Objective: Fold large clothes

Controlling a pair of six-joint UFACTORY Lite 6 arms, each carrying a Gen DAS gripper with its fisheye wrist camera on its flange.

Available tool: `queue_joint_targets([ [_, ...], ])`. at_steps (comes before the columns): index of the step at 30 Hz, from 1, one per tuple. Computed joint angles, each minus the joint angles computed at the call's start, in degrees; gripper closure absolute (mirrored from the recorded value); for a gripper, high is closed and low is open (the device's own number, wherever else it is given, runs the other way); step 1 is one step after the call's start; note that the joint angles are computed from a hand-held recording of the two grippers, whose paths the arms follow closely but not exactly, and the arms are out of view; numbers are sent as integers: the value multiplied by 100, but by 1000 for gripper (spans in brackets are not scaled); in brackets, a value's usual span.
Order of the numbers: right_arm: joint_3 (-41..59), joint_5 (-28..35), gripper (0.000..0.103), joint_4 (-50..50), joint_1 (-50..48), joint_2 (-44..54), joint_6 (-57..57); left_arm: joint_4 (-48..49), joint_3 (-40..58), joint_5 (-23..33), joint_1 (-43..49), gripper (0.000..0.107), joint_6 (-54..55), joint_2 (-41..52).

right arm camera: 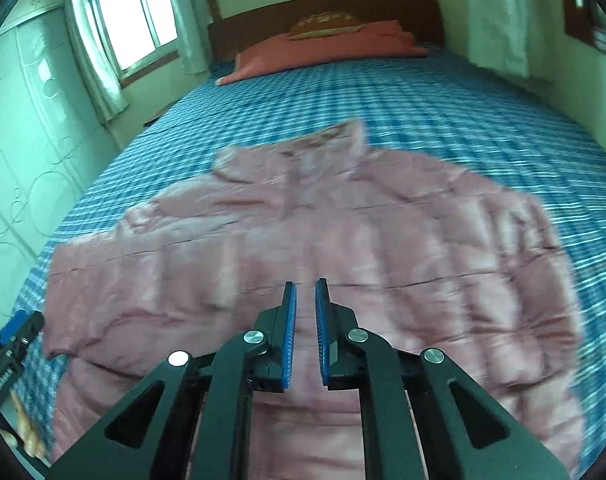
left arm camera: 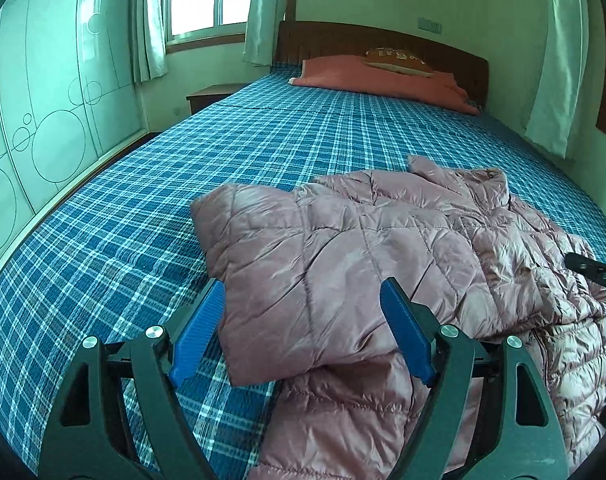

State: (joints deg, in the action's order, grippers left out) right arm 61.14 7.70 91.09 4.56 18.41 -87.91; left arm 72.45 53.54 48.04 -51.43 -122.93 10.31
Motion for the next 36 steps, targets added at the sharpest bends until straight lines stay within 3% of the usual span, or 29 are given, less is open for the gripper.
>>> queue_joint_targets([
  [3, 28, 785, 93, -1028, -771, 143, 960, 45, 128, -47, 36, 27, 8, 134],
  [7, -111, 1086, 86, -394, -619, 127, 400, 30, 124, -62, 34, 27, -151, 218],
  [9, -128, 1126, 65, -75, -336, 148, 266, -28, 56, -47, 34, 27, -186, 206],
  [10, -131, 1130, 49, 311, -118, 182, 49, -58, 8, -63, 39, 27, -211, 169],
  [12, 8, 1013, 45, 766, 279, 343, -272, -67, -126, -119, 80, 27, -283, 63],
  [14, 395, 885, 45, 585, 606, 697, 19, -61, -274, -131, 122, 27, -372, -69],
  [16, 811, 772, 45, -50, 872, 1078, 775, -68, -398, -146, 163, 27, -415, -190],
  [17, 980, 702, 49, -323, 992, 1244, 1030, -71, -448, -162, 183, 27, -419, -237],
  [18, 1120, 695, 78, -474, 1073, 1364, 1096, -80, -487, -176, 199, 27, -415, -282],
  [19, 1085, 736, 89, -422, 1084, 1357, 979, -88, -542, -181, 203, 27, -416, -345],
  [20, 936, 734, 93, -130, 1072, 1214, 661, -91, -586, -177, 204, 27, -413, -406],
  [23, 252, 639, 95, 1197, 909, 512, -827, -28, -734, -74, 159, 27, -483, -641],
  [25, -25, 656, 95, 1374, 627, 156, -1171, -26, -769, -15, 163, 27, -508, -753],
  [31, -158, 580, 95, 770, -669, -10, -1311, -15, -409, -50, 264, 27, -312, -506],
  [36, 462, 885, 91, -1025, -1579, 695, 178, -99, 288, -220, 357, 27, 71, 177],
])
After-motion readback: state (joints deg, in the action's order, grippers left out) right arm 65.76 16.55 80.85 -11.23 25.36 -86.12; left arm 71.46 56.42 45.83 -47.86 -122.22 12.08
